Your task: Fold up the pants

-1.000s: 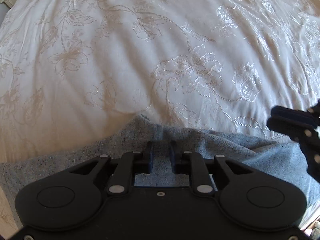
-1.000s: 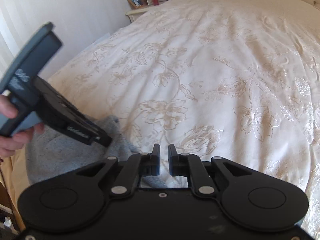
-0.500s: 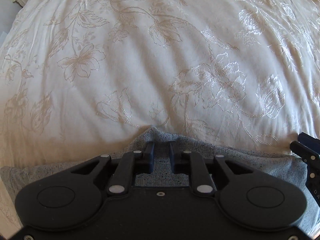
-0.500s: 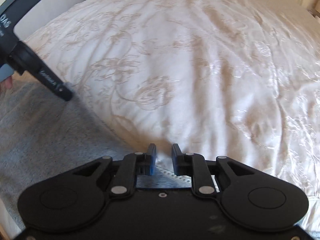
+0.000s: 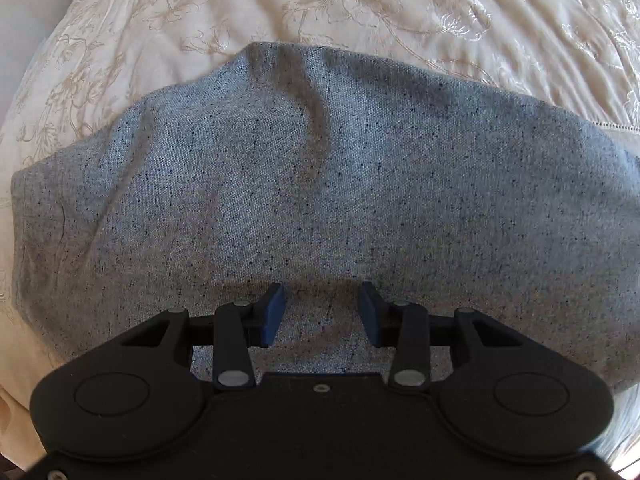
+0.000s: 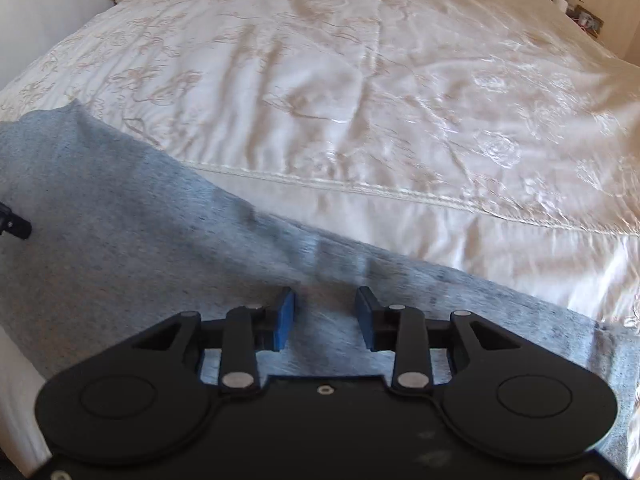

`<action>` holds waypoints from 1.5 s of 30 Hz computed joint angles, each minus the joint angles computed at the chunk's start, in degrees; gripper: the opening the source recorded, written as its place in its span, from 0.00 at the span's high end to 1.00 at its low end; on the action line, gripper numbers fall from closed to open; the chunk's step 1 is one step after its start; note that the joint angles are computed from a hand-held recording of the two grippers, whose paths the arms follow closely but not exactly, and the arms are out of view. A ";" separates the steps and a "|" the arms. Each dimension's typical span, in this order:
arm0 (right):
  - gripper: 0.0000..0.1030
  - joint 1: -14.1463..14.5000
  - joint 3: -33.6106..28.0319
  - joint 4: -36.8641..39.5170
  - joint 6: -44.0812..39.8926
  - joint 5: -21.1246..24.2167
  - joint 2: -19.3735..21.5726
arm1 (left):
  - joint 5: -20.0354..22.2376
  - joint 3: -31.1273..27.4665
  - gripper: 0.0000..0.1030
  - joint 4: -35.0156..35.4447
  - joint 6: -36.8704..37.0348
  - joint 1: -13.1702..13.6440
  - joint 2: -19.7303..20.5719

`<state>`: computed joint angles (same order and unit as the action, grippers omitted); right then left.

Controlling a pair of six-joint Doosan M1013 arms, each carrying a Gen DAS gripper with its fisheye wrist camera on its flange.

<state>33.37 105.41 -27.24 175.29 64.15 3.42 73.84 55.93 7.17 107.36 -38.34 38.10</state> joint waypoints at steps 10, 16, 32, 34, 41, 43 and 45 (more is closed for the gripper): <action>0.61 0.04 6.81 0.46 10.03 10.59 -6.95 | -0.23 2.19 0.51 -3.27 -2.49 -1.18 -3.02; 0.61 5.37 2.00 2.27 7.25 7.89 -3.35 | 0.42 8.75 0.50 -5.61 5.87 -2.28 -6.22; 0.60 13.59 5.06 5.68 47.95 21.11 -9.28 | -2.45 12.89 0.48 -5.66 8.02 -2.32 -9.75; 0.59 15.58 7.08 4.90 55.36 20.01 -10.92 | -3.18 14.18 0.48 -5.90 7.33 -2.74 -11.19; 0.58 19.83 14.70 -0.75 67.43 12.69 -16.30 | -5.11 17.87 0.48 -3.81 2.54 -5.85 -14.66; 0.57 19.56 15.95 -1.60 66.07 11.94 -17.12 | -5.12 18.05 0.48 -3.14 1.05 -6.70 -14.60; 0.57 18.70 17.49 -2.48 63.73 10.25 -18.49 | -4.90 18.65 0.48 -2.87 -0.50 -7.72 -15.20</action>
<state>52.08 122.90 -29.72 239.02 74.40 -15.07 68.94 74.57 4.29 106.86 -46.05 22.90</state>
